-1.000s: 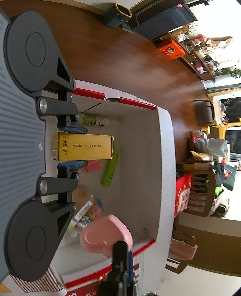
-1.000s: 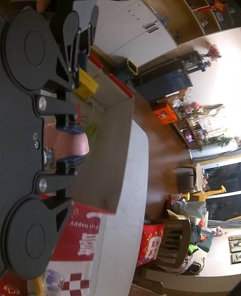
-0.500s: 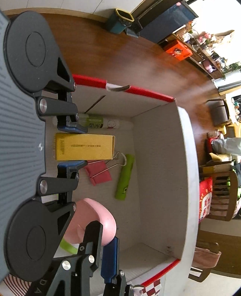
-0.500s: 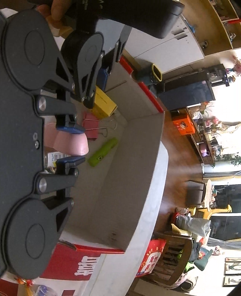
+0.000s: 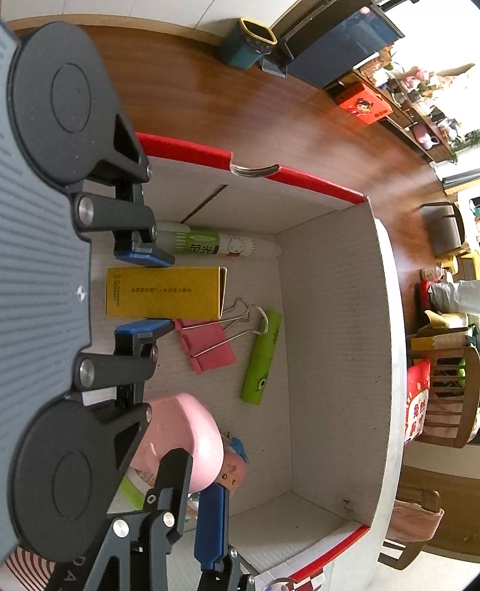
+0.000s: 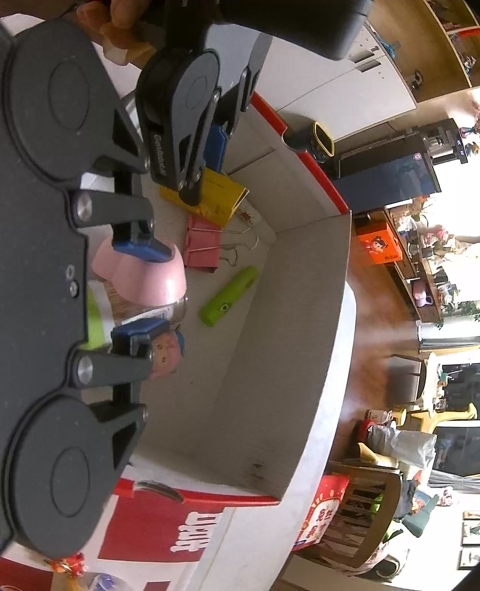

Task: Organize rigid objects
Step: 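Open the left tool to drop the carton while the right tool releases the pink heart in the box, then withdraw both open tools from the box back over the remaining pile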

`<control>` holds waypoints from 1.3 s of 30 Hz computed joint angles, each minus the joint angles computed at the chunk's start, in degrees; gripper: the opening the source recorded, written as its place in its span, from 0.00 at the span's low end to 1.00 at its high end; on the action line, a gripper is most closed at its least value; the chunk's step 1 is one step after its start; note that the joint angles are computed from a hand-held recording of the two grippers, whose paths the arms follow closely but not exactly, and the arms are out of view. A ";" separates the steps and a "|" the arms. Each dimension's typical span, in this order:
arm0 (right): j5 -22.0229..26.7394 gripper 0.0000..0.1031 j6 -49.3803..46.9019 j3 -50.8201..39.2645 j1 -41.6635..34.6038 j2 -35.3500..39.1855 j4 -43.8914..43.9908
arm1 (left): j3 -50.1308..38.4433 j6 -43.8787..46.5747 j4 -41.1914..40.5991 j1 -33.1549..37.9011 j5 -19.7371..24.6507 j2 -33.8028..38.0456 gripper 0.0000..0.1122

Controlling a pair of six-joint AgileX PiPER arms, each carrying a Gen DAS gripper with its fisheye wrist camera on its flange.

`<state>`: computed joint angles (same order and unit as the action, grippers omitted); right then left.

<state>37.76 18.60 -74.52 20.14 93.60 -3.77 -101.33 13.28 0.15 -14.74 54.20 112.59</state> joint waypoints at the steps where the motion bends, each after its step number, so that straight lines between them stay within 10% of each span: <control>1: 0.12 0.35 -0.23 0.25 -0.15 -0.31 0.44 | 0.18 -0.18 -0.17 0.11 0.07 -0.12 0.26; 14: -0.88 0.53 -3.84 5.85 -1.70 -7.89 4.12 | 6.98 2.17 -6.55 1.70 -3.35 -5.55 0.48; 27: 0.20 0.68 -9.36 13.12 -5.13 -22.22 8.67 | 14.48 6.98 -14.57 1.68 -6.88 -15.66 0.48; 39: 9.15 0.86 -30.53 20.10 -25.40 -36.61 23.27 | 19.66 5.65 -16.97 -6.82 -8.82 -23.84 0.58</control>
